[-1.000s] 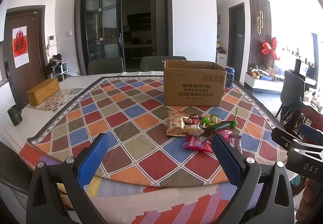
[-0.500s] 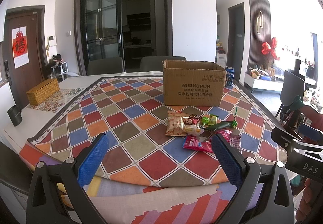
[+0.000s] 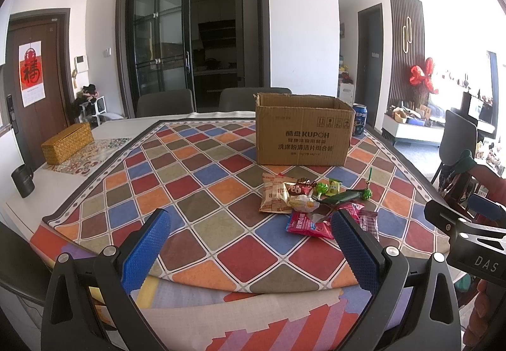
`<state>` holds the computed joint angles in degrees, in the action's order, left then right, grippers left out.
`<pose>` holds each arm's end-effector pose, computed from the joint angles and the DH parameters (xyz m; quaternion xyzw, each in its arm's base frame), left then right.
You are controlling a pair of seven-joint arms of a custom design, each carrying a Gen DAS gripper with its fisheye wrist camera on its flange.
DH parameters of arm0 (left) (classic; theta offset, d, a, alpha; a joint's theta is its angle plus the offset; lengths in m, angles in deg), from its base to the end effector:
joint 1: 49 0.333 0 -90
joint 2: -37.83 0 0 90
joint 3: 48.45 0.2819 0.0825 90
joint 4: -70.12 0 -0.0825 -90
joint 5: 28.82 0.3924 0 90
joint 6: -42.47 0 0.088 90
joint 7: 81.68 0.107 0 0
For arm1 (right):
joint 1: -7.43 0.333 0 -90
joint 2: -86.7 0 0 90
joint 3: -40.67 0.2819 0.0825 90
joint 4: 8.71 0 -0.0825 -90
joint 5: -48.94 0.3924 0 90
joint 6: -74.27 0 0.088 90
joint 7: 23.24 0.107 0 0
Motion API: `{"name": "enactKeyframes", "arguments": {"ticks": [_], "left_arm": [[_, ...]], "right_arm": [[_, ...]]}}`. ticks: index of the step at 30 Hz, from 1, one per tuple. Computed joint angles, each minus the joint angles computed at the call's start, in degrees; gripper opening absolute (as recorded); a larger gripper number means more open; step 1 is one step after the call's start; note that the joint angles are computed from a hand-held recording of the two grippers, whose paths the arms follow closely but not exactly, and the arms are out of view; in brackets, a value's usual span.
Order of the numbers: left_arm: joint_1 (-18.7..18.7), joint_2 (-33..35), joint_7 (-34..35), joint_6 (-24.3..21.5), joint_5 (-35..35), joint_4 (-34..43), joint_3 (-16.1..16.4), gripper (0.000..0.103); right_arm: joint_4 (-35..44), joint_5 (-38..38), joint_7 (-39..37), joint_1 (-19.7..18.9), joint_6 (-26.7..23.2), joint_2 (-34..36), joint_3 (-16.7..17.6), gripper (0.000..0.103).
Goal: Organize snacks
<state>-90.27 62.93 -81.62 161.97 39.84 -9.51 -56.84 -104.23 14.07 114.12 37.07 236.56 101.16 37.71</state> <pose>0.5120 -0.5016 0.4827 -0.6735 0.5348 -0.3096 0.4056 0.5950 0.3358 0.5242 -0.6666 0.5783 -0.2690 0.3859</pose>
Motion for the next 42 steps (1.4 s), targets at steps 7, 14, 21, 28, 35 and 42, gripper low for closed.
{"name": "enactKeyframes", "arguments": {"ticks": [7,14,21,28,35,42], "left_arm": [[0.5,0.9,1.6,0.9,-1.5,1.1,0.0,0.103],[1.0,3.1,4.4,2.0,-4.5,3.4,0.6,0.103],[1.9,6.4,9.4,4.6,-9.0,7.0,1.4,0.098],[3.4,11.3,17.2,8.5,-15.9,12.5,2.5,0.089],[4.8,17.1,24.4,12.3,-23.2,18.9,3.5,0.079],[5.4,24.8,32.6,13.2,-31.0,28.5,4.3,0.073]], "right_arm": [[0.4,2.0,-1.9,-0.3,-0.4,0.5,0.4,0.102],[3.9,8.2,-7.6,-0.9,-2.7,3.7,1.4,0.102],[9.2,16.8,-15.0,-1.5,-6.7,8.2,2.4,0.102],[15.9,21.8,-19.4,-0.9,-11.3,13.2,1.8,0.102],[26.6,24.8,-22.0,-0.8,-17.8,20.8,1.2,0.101],[38.1,27.6,-24.4,-1.0,-23.6,28.9,1.1,0.096]]}}
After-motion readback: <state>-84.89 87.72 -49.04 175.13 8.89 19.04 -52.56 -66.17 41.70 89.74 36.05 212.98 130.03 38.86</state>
